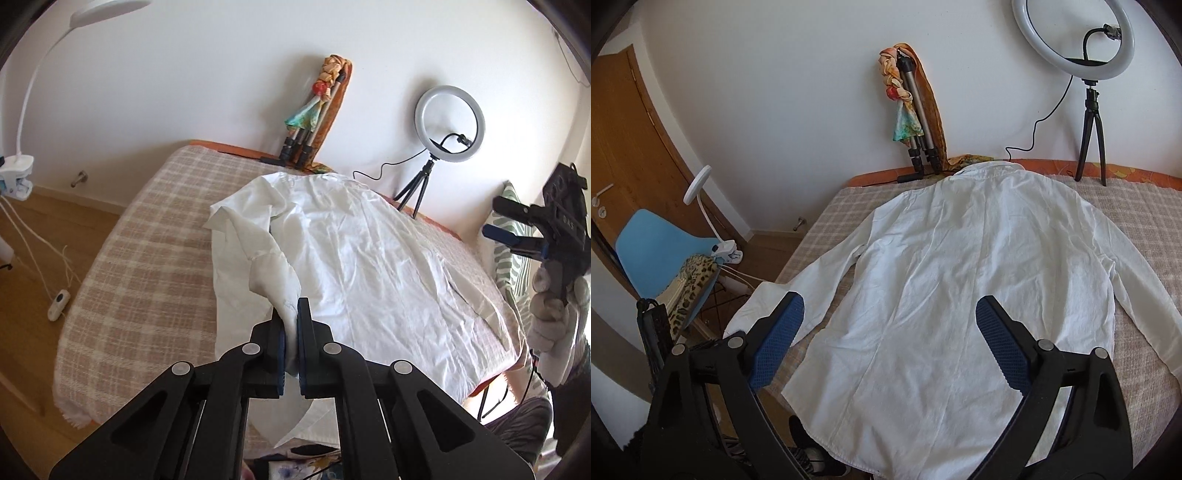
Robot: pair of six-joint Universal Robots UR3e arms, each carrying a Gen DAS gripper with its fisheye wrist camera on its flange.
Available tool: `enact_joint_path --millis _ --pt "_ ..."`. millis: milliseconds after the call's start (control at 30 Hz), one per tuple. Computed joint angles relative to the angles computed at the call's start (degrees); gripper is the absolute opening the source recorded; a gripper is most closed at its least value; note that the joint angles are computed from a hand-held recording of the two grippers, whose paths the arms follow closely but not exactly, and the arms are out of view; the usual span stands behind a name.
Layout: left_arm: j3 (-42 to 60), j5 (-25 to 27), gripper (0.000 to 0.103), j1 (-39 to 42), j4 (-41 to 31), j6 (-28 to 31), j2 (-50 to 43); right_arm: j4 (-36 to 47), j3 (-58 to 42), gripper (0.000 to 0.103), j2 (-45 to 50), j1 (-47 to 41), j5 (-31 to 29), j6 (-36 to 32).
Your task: Fold small clothes
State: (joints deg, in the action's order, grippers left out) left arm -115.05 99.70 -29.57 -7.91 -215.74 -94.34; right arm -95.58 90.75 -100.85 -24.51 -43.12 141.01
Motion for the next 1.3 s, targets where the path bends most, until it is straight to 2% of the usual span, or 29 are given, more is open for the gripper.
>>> enact_joint_path --millis 200,333,467,567,633,667,733,800,900,967,1167,1300 --pt "12.4 0.0 0.003 -8.4 -4.4 7.3 -10.3 -0.5 -18.1 0.074 22.5 12.3 -2.4 6.9" --pt "15.2 -1.0 0.003 -10.2 -8.3 8.8 -13.8 -2.9 -25.9 0.072 35.6 18.1 -4.0 13.5" --pt "15.5 0.9 0.003 -11.7 -10.2 10.0 -14.5 -7.5 -28.7 0.064 43.7 21.9 -6.4 18.2" --pt "16.0 1.9 0.003 -12.4 -11.3 11.2 -14.5 -7.5 -30.2 0.055 47.9 23.9 -7.1 18.5" --pt "16.5 1.8 0.004 -12.5 -12.2 11.8 -14.6 -6.8 -31.1 0.044 49.1 25.2 -8.0 17.8" --pt "16.7 1.1 0.009 -12.4 -12.6 12.3 -14.8 -6.9 -30.9 0.041 49.3 25.7 -8.6 17.4" --pt "17.0 -0.3 0.013 -12.1 -12.8 12.7 -14.8 -7.0 -30.9 0.025 49.8 26.7 -10.7 17.2" --pt "15.2 -2.7 0.027 -11.4 -11.5 12.7 -13.5 -9.3 -30.2 0.017 49.6 27.9 -15.3 18.3" --pt "11.1 -3.5 0.03 -10.9 -8.0 12.5 -10.4 -15.0 -28.0 0.017 48.6 29.3 -23.0 20.4" --pt "10.0 -0.5 0.03 -10.6 -8.9 10.9 -9.4 -15.6 -26.5 0.017 47.2 28.0 -22.9 20.0" --pt "5.3 0.8 0.03 -5.4 -12.4 2.8 -7.0 -12.8 -19.4 0.02 38.6 25.6 -18.4 13.7" --pt "5.0 1.4 0.03 -2.8 -15.7 0.2 -8.3 -9.9 -18.2 0.045 35.2 26.3 -15.5 11.7"
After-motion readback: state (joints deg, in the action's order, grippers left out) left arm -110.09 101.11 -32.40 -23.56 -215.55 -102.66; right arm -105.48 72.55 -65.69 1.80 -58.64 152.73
